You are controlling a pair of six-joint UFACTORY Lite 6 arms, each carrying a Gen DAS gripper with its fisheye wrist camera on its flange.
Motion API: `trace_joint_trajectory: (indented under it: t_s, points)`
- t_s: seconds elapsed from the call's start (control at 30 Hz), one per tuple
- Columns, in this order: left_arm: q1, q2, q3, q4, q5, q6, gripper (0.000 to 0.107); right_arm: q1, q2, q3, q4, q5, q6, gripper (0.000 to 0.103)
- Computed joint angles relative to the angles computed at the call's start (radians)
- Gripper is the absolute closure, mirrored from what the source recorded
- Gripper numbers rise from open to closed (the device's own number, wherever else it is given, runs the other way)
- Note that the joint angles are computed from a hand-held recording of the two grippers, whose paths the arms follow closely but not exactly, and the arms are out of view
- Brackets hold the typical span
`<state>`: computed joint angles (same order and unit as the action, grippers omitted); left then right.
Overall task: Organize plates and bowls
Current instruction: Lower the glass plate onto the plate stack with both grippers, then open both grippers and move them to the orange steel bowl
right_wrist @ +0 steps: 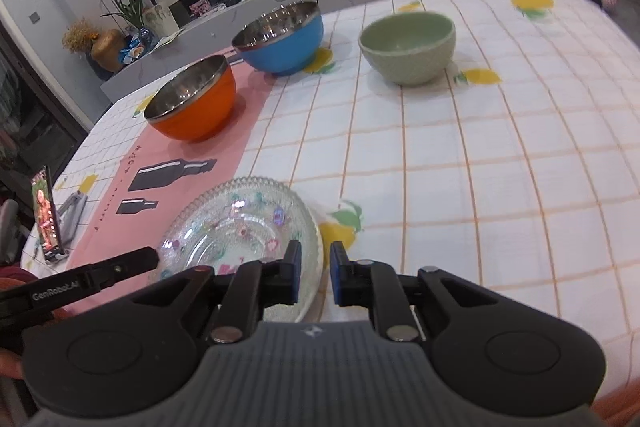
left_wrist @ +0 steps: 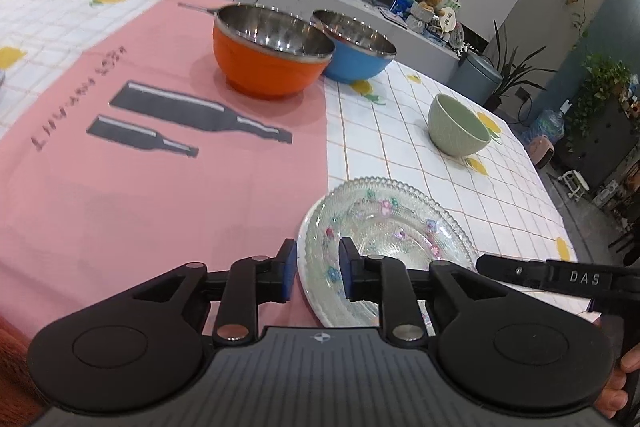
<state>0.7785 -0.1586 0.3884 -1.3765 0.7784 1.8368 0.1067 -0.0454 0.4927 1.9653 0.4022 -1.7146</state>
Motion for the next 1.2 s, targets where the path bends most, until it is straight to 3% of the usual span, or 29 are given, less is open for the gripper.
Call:
trace_joint_trajectory:
  t_s: [0.1,0.2,0.27,0.43,0.7,0.8,0.97,1.2]
  points:
    - [0.006,0.013,0.006,0.015,0.014,-0.012,0.082,-0.012,0.012,-0.002,-0.038,0.037,0.038,0.094]
    - [-0.005,0.003,-0.001,0.021,0.003,-0.009,0.084,0.013,0.004,-0.002,-0.011,0.007,0.010,0.100]
    - [-0.019,-0.016,-0.012,0.011,-0.022,0.002,0.092,0.018,0.004,-0.004,0.007,0.001,-0.011,0.100]
    - [-0.005,-0.003,-0.007,0.012,-0.013,0.002,0.093,0.012,0.017,0.003,0.015,0.009,-0.019,0.100]
    - [0.030,-0.017,0.026,-0.010,0.037,-0.040,0.092,-0.027,-0.038,-0.026,0.080,0.021,-0.061,0.094]
    - [0.018,-0.020,0.065,-0.014,0.052,-0.086,0.089,-0.026,-0.036,-0.012,0.104,0.020,-0.065,0.081]
    - [-0.049,0.026,0.191,-0.039,0.001,-0.179,0.087,0.017,-0.013,0.059,0.126,-0.014,-0.068,0.070]
    - [-0.130,0.171,0.421,-0.107,-0.106,-0.272,0.083,0.139,0.147,0.294,0.085,-0.121,0.009,0.070]
